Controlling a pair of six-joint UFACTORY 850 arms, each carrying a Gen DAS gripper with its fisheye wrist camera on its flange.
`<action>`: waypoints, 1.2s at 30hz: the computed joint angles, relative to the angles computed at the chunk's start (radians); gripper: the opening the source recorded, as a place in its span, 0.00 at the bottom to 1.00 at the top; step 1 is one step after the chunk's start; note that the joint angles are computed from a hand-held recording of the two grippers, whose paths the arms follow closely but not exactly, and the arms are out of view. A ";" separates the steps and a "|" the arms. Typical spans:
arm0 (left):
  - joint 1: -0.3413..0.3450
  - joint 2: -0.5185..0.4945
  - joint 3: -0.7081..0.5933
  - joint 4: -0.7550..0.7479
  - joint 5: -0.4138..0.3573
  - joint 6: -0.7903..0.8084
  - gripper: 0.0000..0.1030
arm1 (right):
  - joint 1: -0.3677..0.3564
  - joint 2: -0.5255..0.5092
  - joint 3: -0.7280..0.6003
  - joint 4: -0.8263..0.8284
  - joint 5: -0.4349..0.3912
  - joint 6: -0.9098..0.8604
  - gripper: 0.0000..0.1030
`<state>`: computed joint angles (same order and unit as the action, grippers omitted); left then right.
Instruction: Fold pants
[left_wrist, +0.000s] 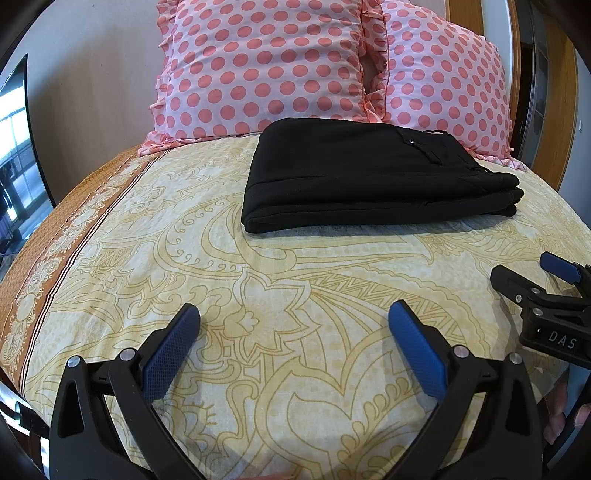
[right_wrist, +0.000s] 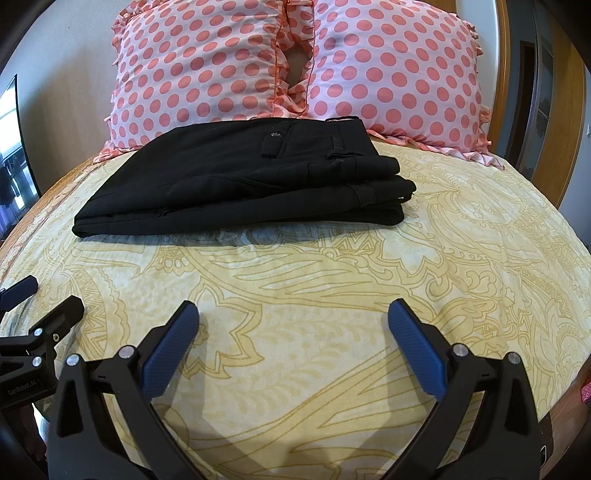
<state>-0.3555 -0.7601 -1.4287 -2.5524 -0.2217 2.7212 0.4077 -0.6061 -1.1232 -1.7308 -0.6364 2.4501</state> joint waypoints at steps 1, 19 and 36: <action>0.000 0.000 0.000 -0.002 0.000 0.001 0.99 | 0.000 0.000 0.000 0.000 0.000 0.000 0.98; -0.001 0.000 0.000 -0.009 0.000 0.008 0.99 | -0.001 0.001 0.002 -0.003 0.000 0.001 0.98; -0.001 0.000 0.001 -0.015 0.000 0.013 0.99 | -0.002 0.001 0.003 -0.005 0.000 0.003 0.98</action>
<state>-0.3567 -0.7601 -1.4278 -2.5673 -0.2219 2.7339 0.4062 -0.6048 -1.1204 -1.7362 -0.6366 2.4534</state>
